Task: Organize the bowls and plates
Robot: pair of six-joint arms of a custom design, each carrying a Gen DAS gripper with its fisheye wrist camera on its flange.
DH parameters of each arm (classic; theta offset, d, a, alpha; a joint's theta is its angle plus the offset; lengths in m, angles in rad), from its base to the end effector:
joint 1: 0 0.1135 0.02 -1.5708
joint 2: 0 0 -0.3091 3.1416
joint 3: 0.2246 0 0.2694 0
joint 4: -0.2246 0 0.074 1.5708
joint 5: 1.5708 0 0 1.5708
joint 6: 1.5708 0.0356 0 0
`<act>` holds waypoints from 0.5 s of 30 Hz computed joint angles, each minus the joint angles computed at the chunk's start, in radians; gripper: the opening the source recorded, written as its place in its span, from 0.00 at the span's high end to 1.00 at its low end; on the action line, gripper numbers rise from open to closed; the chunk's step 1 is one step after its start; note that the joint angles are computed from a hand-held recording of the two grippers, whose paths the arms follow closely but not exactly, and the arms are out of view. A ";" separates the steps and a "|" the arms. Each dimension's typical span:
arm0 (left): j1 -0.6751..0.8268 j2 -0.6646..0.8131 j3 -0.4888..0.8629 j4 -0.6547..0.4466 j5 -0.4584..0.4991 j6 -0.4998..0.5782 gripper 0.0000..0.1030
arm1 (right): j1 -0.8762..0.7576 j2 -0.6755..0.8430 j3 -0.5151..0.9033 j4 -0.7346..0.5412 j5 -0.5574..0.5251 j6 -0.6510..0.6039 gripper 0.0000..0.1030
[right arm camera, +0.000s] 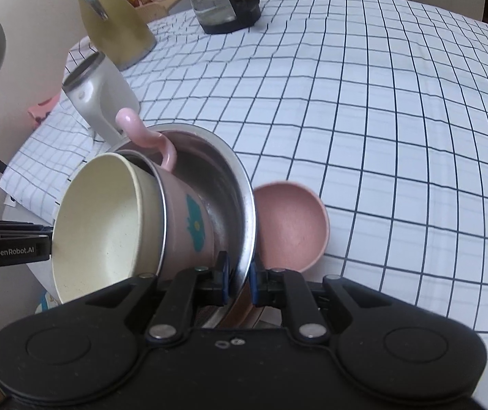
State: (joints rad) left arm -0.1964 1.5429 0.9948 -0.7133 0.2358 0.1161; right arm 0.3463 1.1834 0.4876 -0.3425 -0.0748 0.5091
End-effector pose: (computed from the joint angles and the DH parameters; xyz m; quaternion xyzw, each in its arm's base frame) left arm 0.2925 -0.0667 0.2334 0.1706 0.9664 -0.1223 0.1482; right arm 0.1862 0.0700 0.1831 0.0686 0.9617 0.1419 0.2243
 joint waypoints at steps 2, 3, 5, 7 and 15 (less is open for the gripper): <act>0.000 0.009 -0.001 0.004 -0.004 0.002 0.88 | 0.010 0.006 -0.003 0.001 0.006 0.009 0.88; 0.001 0.014 -0.003 0.008 -0.005 0.001 0.88 | 0.016 0.010 -0.003 0.000 0.010 0.016 0.87; 0.010 0.026 -0.002 0.008 0.005 0.000 0.88 | 0.024 0.024 0.002 0.005 0.013 0.024 0.87; 0.012 0.031 -0.003 0.014 0.007 0.002 0.88 | 0.030 0.022 0.001 0.003 0.019 0.030 0.87; 0.014 0.048 0.000 0.030 0.015 0.017 0.88 | 0.041 0.037 0.009 0.005 0.032 0.042 0.84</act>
State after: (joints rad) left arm -0.1826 1.5910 0.9950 -0.6829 0.2505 0.1327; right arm 0.3869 1.2201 0.4965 -0.3374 -0.0425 0.5510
